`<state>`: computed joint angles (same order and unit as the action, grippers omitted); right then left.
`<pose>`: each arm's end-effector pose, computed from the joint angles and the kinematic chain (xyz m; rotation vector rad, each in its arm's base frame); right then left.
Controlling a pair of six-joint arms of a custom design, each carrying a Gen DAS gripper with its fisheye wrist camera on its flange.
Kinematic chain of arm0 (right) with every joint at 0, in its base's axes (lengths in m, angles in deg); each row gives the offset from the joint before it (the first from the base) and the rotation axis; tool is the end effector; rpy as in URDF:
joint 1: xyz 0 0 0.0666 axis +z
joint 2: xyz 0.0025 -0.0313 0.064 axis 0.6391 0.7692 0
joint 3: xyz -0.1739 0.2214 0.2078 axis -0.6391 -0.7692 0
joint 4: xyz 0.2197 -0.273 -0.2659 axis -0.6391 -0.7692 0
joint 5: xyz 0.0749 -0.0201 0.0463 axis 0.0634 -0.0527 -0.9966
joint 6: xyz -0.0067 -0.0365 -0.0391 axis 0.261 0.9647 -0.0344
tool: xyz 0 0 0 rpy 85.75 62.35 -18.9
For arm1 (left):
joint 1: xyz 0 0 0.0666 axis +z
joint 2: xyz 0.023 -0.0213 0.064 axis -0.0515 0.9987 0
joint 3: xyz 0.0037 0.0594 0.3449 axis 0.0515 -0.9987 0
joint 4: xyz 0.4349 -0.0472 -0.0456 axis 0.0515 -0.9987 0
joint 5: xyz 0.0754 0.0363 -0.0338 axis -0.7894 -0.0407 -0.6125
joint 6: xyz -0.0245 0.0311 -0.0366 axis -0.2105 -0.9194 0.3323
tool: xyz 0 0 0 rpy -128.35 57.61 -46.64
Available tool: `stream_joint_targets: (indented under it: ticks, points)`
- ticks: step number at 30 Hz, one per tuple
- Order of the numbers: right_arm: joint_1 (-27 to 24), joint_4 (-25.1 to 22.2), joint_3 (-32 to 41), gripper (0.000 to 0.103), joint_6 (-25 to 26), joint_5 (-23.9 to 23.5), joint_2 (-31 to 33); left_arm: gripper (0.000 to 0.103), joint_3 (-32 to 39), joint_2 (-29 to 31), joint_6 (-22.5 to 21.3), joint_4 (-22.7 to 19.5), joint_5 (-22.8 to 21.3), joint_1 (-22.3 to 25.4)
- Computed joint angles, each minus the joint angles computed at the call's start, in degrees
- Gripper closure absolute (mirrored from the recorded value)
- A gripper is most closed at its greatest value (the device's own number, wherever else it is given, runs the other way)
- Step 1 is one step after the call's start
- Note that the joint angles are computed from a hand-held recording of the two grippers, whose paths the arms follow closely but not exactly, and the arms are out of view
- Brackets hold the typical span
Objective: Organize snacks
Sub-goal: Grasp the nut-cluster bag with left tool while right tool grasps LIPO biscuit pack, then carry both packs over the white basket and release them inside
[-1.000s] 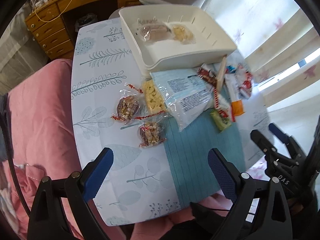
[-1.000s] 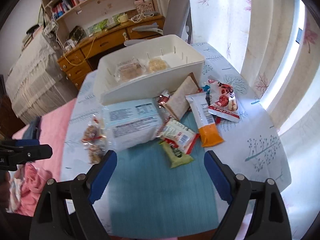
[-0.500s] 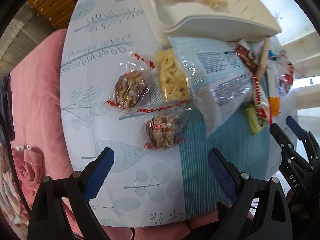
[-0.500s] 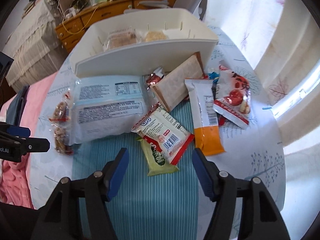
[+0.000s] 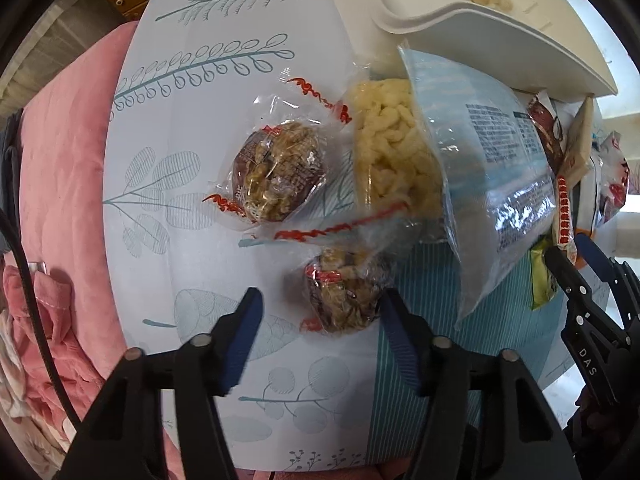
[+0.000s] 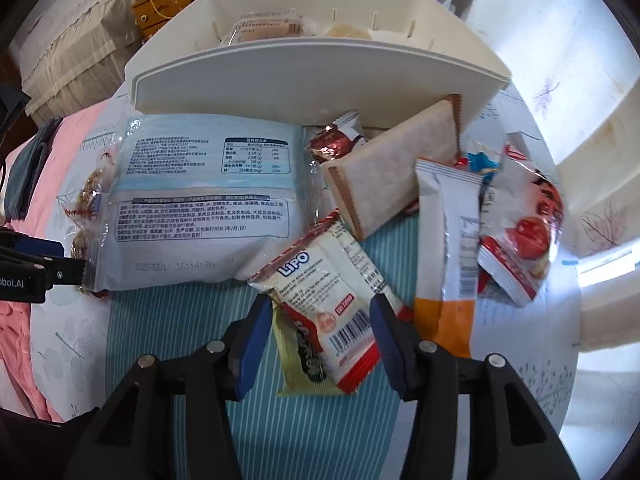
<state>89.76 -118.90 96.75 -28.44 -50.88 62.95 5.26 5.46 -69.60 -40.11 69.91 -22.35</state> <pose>0.3496 0.4026 0.3333 0.0722 2.8396 -0.0417 0.4593 -0.1653 0.3168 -0.3468 -3.0583 0.1097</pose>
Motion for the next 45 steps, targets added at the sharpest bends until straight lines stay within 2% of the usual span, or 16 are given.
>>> stream_joint_targets:
  ticks: [3,7,13,17,21,27,32,39,45]
  points:
    - [-0.29,-0.01,0.53,0.053,1.64,0.37,0.79,0.054,-0.27,0.21,-0.35,0.84,1.55,0.67]
    - [-0.52,-0.08,1.56,0.062,3.06,0.94,1.64,0.062,0.4,0.81,-0.94,1.17,1.73,0.37]
    - [-1.27,-2.06,4.34,0.08,3.09,0.8,3.57,0.067,0.0,0.15,-1.29,1.37,2.57,0.83]
    - [-1.2,-3.28,4.94,0.083,1.42,0.21,3.61,0.067,0.63,-0.09,-1.71,1.02,1.73,1.36]
    - [-0.95,-4.73,5.8,0.085,-0.43,-0.32,3.88,0.068,-0.75,-2.9,-1.01,0.41,1.71,1.78]
    - [0.2,-6.91,6.14,0.085,-6.26,-1.61,3.06,0.068,-3.23,-7.3,-1.81,0.18,2.48,3.4]
    - [1.25,-7.81,5.73,0.085,-13.38,-3.63,1.52,0.068,-4.87,-10.89,-3.62,-0.63,3.85,4.52]
    - [3.68,-4.95,2.86,0.085,-24.71,-6.14,-2.9,0.068,-6.69,-16.63,-7.24,-2.6,5.38,6.2]
    - [6.09,-3.11,3.15,0.085,-33.1,-6.34,-4.95,0.068,-6.4,-19.32,-10.48,-6.55,7.27,8.3]
